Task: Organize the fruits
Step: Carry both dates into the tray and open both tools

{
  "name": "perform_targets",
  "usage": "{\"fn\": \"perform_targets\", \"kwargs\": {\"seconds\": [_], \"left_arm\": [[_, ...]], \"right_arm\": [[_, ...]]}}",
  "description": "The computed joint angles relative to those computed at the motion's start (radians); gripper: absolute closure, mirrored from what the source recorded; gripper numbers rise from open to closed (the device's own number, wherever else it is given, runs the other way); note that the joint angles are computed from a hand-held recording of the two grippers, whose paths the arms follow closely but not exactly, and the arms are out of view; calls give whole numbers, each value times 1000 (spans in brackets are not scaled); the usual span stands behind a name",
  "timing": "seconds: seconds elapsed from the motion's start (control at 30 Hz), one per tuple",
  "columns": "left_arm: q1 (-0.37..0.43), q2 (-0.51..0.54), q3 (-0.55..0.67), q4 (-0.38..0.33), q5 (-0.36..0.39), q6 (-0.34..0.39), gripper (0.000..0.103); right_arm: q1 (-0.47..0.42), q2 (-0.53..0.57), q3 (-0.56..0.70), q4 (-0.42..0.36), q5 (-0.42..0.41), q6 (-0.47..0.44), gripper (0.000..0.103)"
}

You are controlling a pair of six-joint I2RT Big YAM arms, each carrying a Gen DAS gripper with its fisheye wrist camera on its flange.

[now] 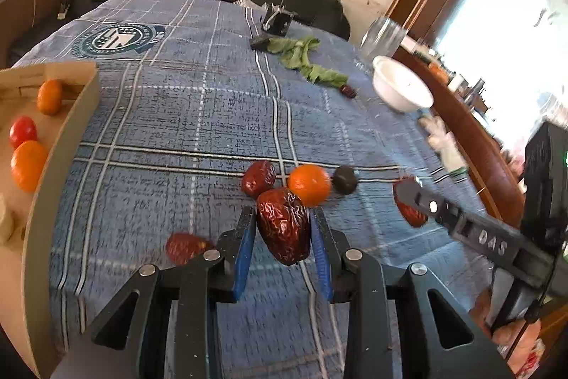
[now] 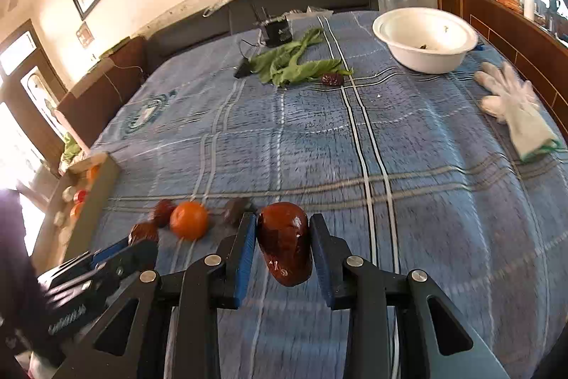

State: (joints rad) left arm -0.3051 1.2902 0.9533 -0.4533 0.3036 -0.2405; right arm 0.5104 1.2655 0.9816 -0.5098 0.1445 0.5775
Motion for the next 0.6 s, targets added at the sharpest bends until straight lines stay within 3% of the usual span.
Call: {"fn": "perform_targets", "kwargs": {"seconds": [0.13,0.3,0.37,0.47,0.6], "left_arm": [[50,-112,-61,3,73,-26,73],[168,-219,-80,-104,111,16,73],[235,-243,-71,-151,93,61,73],[330,-245,-53,-193,5,130,73],[451,-166,4,-269,-31,183,73]], "right_arm": [[50,-48,-13,-28,26,13,70],[143,-17,61,-46,55,-18,69],[174,10,95,-39,47,-26,69],[227,79,172,-27,11,-44,69],[300,202,298,-28,-32,-72,69]]}}
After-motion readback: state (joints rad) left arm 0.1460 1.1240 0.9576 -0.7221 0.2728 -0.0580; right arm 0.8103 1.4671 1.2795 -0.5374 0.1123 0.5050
